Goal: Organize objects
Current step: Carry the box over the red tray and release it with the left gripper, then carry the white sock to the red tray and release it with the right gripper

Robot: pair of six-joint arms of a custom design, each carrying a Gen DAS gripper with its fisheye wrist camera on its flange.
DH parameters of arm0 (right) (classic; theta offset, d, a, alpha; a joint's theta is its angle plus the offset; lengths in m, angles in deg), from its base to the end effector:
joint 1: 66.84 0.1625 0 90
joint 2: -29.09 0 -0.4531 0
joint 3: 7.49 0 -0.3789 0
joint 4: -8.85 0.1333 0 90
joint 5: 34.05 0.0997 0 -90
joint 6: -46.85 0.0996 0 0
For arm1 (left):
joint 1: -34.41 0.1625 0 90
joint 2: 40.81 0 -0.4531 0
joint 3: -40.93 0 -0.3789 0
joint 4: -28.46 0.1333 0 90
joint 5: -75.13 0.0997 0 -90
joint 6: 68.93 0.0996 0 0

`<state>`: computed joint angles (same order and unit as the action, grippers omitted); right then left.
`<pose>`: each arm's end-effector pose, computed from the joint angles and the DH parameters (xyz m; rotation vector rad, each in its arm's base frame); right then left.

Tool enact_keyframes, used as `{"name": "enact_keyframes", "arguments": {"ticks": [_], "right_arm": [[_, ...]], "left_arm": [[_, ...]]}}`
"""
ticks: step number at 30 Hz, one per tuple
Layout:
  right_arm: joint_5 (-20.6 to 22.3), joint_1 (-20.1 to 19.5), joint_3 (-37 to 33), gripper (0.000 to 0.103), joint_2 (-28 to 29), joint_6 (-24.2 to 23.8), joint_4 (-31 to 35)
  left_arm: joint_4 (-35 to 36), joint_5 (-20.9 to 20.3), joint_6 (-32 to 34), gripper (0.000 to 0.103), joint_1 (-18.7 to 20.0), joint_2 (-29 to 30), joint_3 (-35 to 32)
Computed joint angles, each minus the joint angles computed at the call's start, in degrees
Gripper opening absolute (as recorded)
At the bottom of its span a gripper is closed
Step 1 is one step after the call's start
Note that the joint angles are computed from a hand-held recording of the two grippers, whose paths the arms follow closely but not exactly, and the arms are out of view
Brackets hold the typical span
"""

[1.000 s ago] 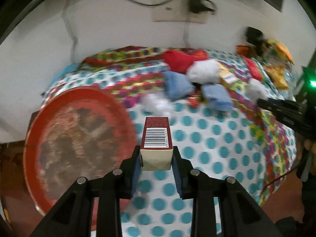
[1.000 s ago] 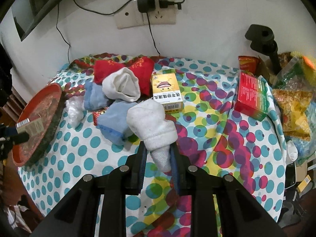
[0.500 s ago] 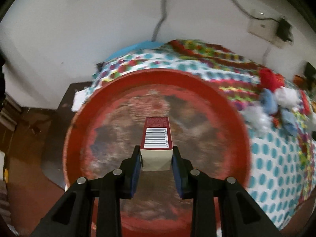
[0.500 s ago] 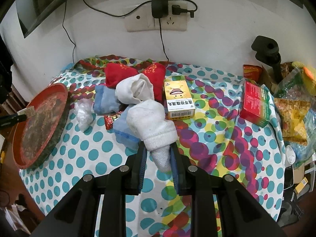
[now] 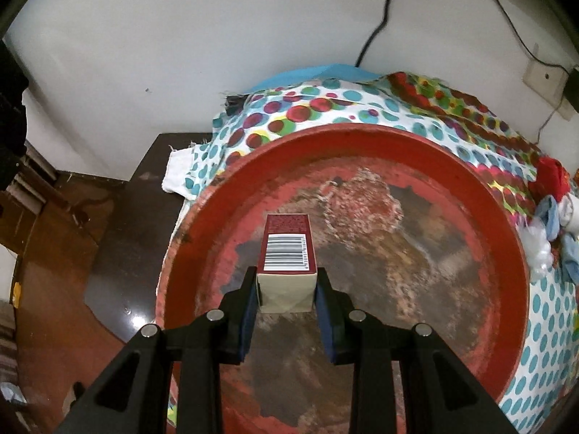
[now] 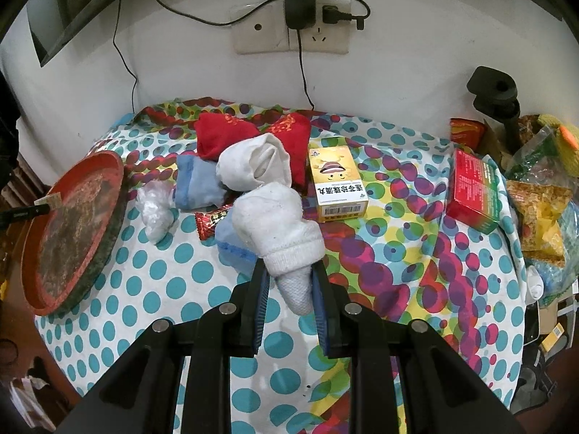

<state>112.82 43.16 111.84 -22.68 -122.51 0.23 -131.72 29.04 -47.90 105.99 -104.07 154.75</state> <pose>0.1726 -0.3285 0.0701 -0.1479 -2.1826 0.8893 0.0142 -0.5977 0.2404 0.6370 2.2603 -0.3835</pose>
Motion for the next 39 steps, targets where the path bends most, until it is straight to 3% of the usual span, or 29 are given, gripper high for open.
{"name": "enact_keyframes", "arguments": {"ticks": [11, 20, 26, 33, 39], "right_arm": [[0.28, 0.7, -1.07, 0.022, 1.22, 1.02, 1.07], [0.96, 2.72, -1.94, 0.022, 1.88, 1.47, 1.89], [0.73, 4.85, -4.3, 0.022, 3.34, 1.53, 3.99], [-3.03, 7.34, -11.49, 0.022, 7.98, -2.16, 7.46], [-10.53, 7.82, -21.3, 0.022, 14.31, -5.89, 12.48]], "left_arm": [[-0.15, 2.28, -0.92, 0.031, 1.11, 0.67, -0.41], [7.07, 1.77, -6.0, 0.035, 1.02, -2.38, -0.11], [8.01, 2.06, -7.25, 0.035, -0.3, -5.52, 1.77], [6.73, 1.36, -8.92, 0.035, -3.27, -12.95, 9.97], [2.58, 1.15, -9.54, 0.036, -6.12, -20.35, 18.45]]}}
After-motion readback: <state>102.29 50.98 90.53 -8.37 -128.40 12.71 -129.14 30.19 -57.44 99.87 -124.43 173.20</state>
